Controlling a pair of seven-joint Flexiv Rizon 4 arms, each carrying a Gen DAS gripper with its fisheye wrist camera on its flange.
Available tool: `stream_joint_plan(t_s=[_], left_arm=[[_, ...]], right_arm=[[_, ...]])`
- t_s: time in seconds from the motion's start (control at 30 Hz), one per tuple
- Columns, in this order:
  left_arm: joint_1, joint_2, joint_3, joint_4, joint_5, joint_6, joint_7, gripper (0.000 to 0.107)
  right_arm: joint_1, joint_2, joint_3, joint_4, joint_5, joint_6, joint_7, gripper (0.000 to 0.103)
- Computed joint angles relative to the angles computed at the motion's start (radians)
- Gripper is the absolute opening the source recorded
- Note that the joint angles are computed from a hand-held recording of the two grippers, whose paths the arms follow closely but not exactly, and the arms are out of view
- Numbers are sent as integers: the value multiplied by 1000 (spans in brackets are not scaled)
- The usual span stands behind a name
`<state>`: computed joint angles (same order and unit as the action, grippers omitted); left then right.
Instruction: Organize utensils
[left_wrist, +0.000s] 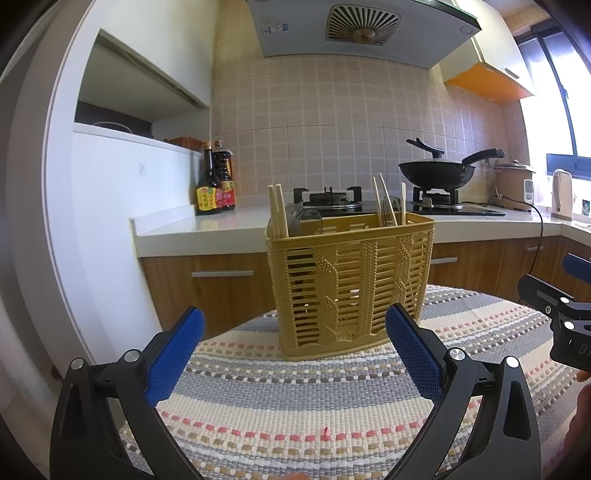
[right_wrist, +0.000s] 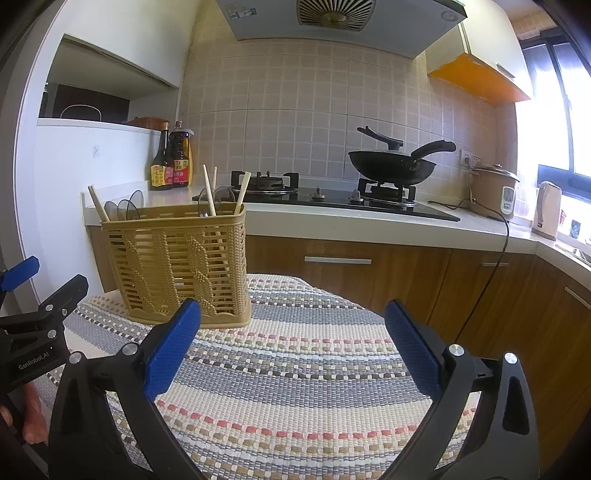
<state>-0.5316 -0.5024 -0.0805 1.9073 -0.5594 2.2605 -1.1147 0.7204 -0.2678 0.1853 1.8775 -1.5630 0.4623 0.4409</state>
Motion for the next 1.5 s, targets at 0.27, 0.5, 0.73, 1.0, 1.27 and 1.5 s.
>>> stream_joint_plan(t_s=[0.27, 0.5, 0.73, 1.0, 1.27, 1.5], left_arm=[[-5, 0, 1, 0, -9, -1, 9, 95], [-18, -3, 10, -10, -36, -22, 33, 95], [-22, -6, 11, -11, -46, -14, 40, 95], [-21, -4, 11, -10, -48, -25, 44, 95], [-38, -20, 19, -15, -96, 56, 58, 96], [22, 4, -32, 5, -63, 29, 14, 96]], right_arm=[[5, -5, -1, -6, 5, -8, -3, 95], [3, -4, -2, -5, 6, -6, 2, 95], [6, -5, -1, -5, 6, -11, 0, 95], [8, -7, -2, -7, 9, -11, -1, 95], [7, -9, -4, -8, 15, -14, -2, 95], [7, -14, -6, -13, 17, -14, -8, 95]])
